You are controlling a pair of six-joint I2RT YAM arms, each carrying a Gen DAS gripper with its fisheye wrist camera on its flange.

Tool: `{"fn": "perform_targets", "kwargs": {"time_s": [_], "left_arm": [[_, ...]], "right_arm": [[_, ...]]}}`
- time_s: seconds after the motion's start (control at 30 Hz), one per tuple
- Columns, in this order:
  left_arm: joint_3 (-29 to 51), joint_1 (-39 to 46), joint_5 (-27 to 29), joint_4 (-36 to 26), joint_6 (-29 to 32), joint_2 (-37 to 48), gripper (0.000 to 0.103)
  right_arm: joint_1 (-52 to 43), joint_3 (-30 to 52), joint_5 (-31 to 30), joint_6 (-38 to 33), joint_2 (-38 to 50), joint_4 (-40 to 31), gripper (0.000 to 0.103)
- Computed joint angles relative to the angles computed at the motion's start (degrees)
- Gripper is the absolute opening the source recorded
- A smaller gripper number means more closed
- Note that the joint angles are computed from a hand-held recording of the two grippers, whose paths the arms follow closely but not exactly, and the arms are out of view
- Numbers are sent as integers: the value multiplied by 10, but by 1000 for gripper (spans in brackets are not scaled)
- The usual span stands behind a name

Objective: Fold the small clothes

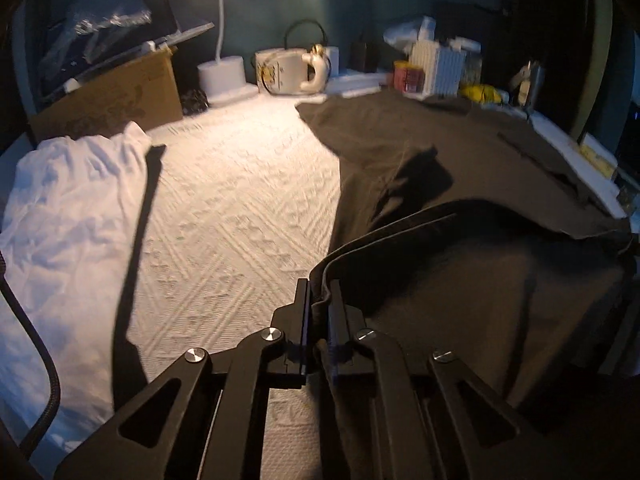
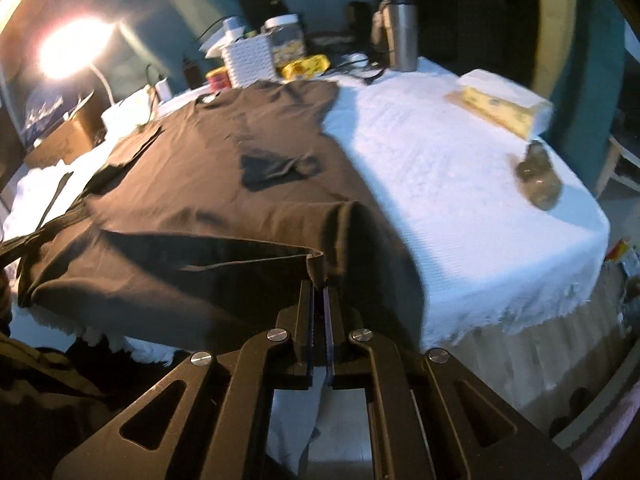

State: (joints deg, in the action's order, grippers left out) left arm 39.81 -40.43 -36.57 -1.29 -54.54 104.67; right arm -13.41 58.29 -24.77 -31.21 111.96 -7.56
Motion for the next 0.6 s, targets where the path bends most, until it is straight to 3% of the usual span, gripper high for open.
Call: {"fn": "perform_targets", "kwargs": {"time_s": [0.6], "left_arm": [[1,-95,-120,-107,-68,-88,4]], "right_arm": [[-50,-12,-59,10,-80,6,5]]}}
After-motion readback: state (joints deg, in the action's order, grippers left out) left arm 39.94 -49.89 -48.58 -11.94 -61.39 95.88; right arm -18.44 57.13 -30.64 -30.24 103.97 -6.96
